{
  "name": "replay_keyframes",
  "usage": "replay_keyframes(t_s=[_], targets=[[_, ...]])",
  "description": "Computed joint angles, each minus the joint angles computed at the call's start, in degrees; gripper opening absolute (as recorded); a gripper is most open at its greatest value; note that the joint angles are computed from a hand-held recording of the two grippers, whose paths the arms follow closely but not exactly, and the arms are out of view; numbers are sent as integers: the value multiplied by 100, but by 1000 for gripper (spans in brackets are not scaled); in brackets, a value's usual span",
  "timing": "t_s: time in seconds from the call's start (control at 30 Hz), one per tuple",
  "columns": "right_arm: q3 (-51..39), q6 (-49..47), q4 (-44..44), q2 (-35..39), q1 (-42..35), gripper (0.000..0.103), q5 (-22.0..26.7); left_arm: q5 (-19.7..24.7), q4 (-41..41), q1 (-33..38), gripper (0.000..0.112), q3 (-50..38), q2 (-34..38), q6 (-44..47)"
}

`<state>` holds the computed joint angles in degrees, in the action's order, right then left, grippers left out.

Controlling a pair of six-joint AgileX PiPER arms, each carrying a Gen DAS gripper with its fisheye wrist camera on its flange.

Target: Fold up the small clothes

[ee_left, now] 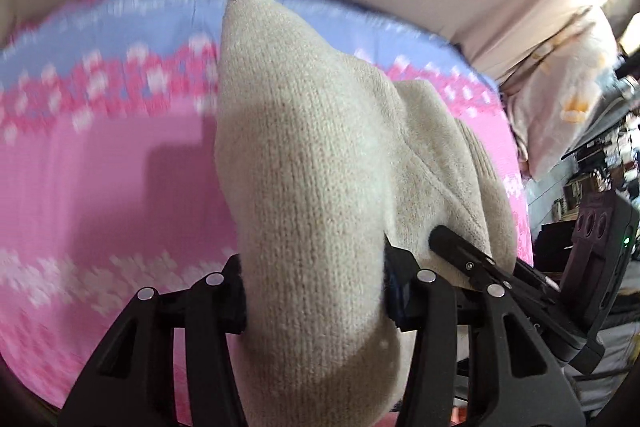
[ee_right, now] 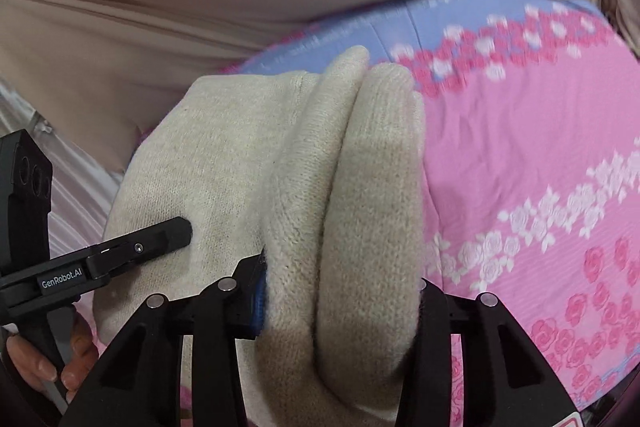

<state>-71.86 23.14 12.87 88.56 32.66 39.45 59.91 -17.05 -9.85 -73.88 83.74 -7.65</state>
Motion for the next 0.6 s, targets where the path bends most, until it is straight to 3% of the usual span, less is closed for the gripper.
replay_keyframes(t_s=[0.27, 0.6], targets=[[-1150, 713, -940, -180, 367, 40, 373, 440, 404, -150, 48, -1358, -80, -250], [-2360, 1079, -1753, -104, 757, 40, 884, 853, 613, -143, 48, -2371, -187, -239]])
